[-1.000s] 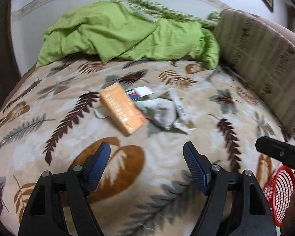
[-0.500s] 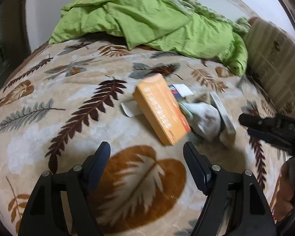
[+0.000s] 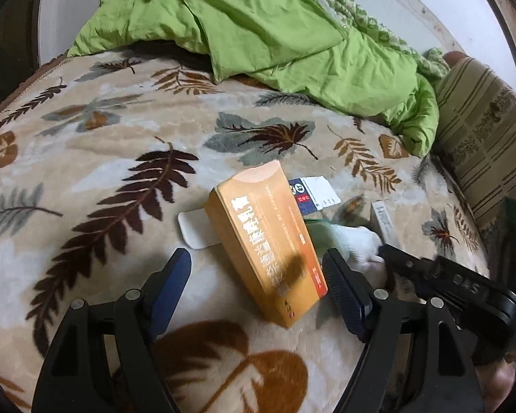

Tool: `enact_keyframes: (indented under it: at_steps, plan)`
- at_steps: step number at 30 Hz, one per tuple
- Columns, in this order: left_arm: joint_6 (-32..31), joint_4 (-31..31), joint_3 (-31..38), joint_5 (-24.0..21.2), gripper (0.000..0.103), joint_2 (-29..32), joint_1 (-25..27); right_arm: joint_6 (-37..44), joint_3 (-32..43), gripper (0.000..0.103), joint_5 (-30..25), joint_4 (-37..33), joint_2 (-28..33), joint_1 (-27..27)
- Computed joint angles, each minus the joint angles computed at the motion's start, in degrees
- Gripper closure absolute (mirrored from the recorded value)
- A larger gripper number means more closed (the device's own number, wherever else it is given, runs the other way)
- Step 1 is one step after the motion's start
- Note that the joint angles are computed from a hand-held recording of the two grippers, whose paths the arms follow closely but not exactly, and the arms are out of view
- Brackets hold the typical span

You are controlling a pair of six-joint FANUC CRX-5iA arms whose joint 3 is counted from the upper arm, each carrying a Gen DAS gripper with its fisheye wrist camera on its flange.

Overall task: Collect trash
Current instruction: 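Grasp the orange box with the left gripper while the right grasps the white medicine box, then lift the orange box and white medicine box in both grippers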

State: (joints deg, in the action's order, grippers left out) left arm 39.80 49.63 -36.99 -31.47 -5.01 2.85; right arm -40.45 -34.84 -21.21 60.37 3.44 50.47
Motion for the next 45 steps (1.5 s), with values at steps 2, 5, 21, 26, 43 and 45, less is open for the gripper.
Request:
enact_keyframes:
  at_steps: [2,5,21,26,43,45]
  plan:
    - [0.99,-0.90,0.84,0.99,0.025,1.27,-0.70,-4.47,-1.32,0.045,1.46,4.38,-0.52,-0.86]
    - [1.28,-1.59,1.56,2.05,0.028,2.60,-1.32,-6.51,-1.93,0.046,0.97,6.31,-1.15,-0.44]
    - [-10.70,8.87,-4.52,0.10,0.078,-3.77,0.89,-9.06,-2.27,0.046,-14.15,12.35,-4.73,10.41]
    - [-9.54,8.48,-4.73,-2.18,0.078,-3.89,2.58,-11.50,-3.44,0.046,-14.48,13.86,-5.42,11.74]
    - [-9.00,2.48,-10.28,-10.53,0.078,-16.57,9.71,-14.82,-6.56,0.046,-15.06,17.38,-7.75,14.94]
    - [-10.34,2.13,-11.56,-11.42,0.078,-18.88,10.98,-14.60,-6.97,0.046,-15.48,17.34,-8.19,15.87]
